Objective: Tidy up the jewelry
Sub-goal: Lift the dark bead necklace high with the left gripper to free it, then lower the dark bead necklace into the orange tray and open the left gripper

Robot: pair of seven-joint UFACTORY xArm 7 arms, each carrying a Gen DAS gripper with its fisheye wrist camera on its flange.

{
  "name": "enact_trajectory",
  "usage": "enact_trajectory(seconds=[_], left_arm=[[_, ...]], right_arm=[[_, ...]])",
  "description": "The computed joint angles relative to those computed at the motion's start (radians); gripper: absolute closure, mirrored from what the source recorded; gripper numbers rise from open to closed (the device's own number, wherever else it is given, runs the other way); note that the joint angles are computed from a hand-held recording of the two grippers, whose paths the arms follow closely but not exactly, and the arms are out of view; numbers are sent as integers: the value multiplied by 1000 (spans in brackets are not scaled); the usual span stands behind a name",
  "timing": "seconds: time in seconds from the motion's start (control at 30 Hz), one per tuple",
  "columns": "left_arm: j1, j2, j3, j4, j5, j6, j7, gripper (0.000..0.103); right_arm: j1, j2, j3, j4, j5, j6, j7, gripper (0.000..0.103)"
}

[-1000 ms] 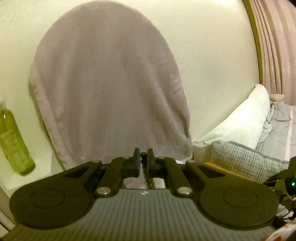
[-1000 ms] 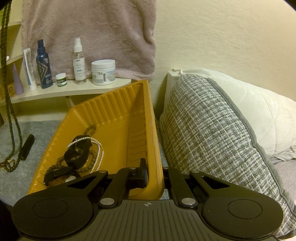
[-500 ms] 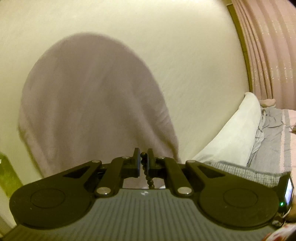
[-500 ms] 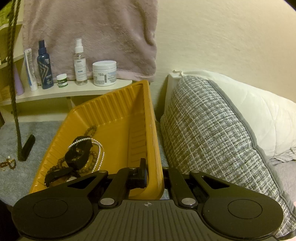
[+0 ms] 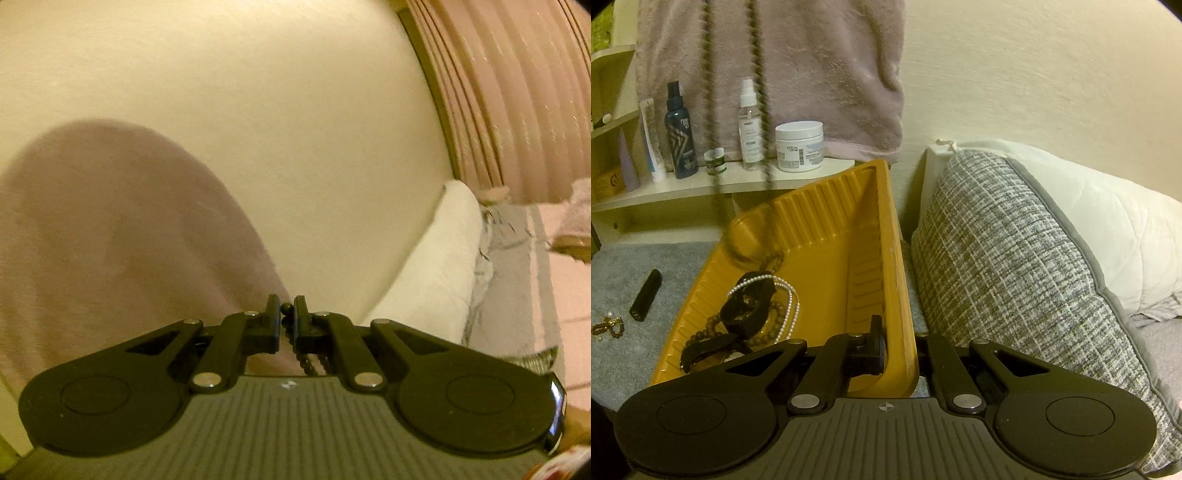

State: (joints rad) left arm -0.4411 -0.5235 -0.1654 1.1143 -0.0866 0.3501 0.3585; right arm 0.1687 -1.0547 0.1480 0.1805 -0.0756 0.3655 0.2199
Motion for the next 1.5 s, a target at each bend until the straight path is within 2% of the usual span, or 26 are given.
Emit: enact_trajectory(seconds=[0.3, 0.43, 0.63, 0.73, 0.8, 1.33, 1.5], left_arm=[[-53, 69, -3, -36, -8, 102, 99, 97], [-59, 89, -13, -81, -25, 106, 114, 97], [-50, 137, -37, -122, -14, 87, 103, 97], [-57, 142, -19, -143, -30, 92, 115, 97], [-48, 166, -29, -147, -26, 81, 97, 97], [-31, 250, -35, -180, -35, 107, 30, 97], [-30, 233, -21, -205, -55, 96, 22, 92]], right_arm=[[3, -3, -4, -3, 0, 3, -2, 99], [2, -3, -5, -4, 0, 2, -4, 99], [2, -6, -8, -6, 1, 3, -10, 99], [2, -4, -10, -6, 2, 3, -11, 99], [1, -4, -10, -6, 2, 2, -12, 99], [-1, -6, -8, -8, 3, 1, -12, 99], [-1, -6, -8, -8, 3, 1, -12, 99]])
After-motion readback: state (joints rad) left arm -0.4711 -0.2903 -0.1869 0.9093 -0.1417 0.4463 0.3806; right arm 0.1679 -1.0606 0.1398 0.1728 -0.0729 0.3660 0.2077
